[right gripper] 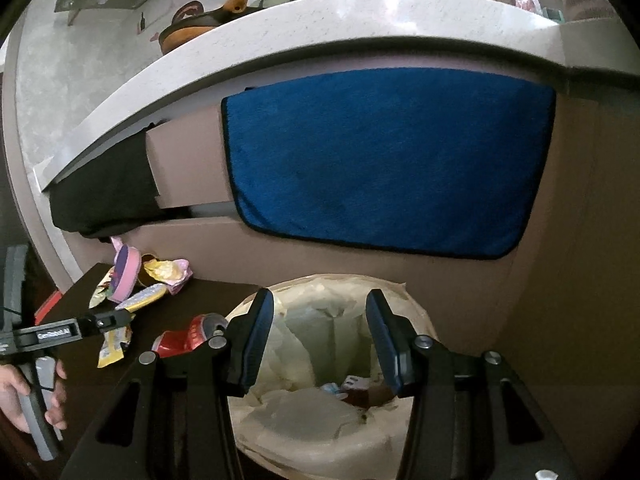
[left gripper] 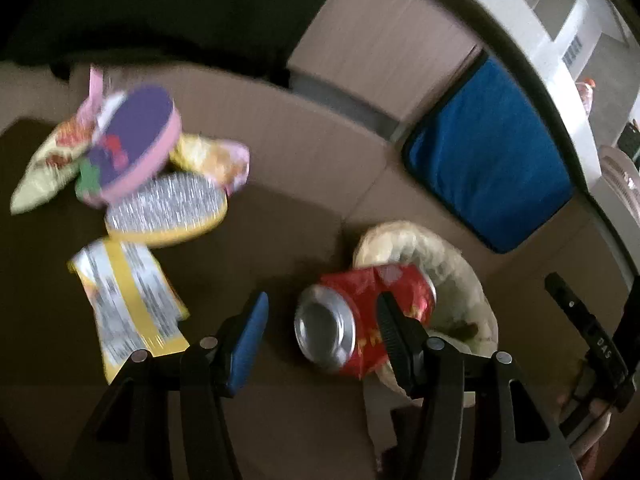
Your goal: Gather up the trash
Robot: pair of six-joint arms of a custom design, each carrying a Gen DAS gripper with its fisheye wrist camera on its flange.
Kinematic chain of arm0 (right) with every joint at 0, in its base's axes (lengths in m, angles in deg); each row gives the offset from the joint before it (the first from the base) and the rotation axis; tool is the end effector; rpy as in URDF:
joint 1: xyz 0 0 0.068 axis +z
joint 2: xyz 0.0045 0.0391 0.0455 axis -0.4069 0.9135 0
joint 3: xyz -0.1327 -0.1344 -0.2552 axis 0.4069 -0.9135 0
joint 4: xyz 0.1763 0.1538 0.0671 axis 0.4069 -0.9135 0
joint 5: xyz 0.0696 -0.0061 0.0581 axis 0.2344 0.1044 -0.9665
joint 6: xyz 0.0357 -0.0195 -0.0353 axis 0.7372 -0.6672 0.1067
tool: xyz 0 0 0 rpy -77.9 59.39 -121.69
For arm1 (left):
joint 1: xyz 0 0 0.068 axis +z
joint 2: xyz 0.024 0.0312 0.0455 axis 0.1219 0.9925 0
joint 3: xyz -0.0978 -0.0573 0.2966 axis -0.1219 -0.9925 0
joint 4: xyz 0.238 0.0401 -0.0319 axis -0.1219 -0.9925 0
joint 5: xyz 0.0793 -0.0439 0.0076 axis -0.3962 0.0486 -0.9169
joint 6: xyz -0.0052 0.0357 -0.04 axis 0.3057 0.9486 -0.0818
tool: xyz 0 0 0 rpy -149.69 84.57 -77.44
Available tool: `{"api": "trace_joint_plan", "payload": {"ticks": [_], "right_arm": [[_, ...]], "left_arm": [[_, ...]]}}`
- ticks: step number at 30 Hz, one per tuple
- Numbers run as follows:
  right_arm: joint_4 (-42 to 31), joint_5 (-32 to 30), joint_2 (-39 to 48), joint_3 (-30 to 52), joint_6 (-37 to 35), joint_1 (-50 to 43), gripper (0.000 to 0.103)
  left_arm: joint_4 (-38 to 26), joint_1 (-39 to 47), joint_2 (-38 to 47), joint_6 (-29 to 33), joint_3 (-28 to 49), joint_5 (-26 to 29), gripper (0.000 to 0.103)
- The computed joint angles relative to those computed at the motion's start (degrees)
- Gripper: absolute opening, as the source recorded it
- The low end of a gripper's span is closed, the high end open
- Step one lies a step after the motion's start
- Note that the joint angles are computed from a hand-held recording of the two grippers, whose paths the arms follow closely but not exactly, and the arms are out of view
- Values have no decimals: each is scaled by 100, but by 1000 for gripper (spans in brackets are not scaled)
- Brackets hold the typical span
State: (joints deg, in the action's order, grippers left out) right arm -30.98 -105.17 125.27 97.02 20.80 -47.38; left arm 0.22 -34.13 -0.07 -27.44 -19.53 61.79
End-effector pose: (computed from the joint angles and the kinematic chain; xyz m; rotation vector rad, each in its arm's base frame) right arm 0.2058 -0.0642 0.2869 -0.3145 2.1368 0.3575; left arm 0.1697 -0.1348 0.2295 -0.3926 2.3033 -0.5199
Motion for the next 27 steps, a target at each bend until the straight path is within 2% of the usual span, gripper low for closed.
{"api": "trace_joint_plan", "payload": {"ticks": [3,10,13,15,16,17,18,21,27], "right_arm": [[5,41,-69,-72,5,30,46],[-186,-84,-68,-15,-127,-194,46],[-234,-141,-57,-29,-166,-272,46],[-292,-188,-49,-34,-244,-334,46],[-318,-214,-50,-37,-288,-375,46],[-335,-232,-49,-38,-326,-419,46],[-348,-247,-53,-40,-360,-471,46],[-376,-349,4,29,-372,-653,46],[-513,-490,79,172,-432,-896,46]], "left_arm": [[165,-206,258,-71,-16,40,57],[43,-364,957,-523,356,-474,57],[-383,-311,1507,-679,805,-593,55],[-256,-368,1577,-791,807,-751,47],[-308,-420,1612,-784,887,-842,34],[-362,-457,1636,-688,970,-889,26],[-458,-500,1685,-584,1106,-922,24],[-363,-595,1807,-140,1511,-903,21],[169,-597,2090,593,2014,-582,25]]}}
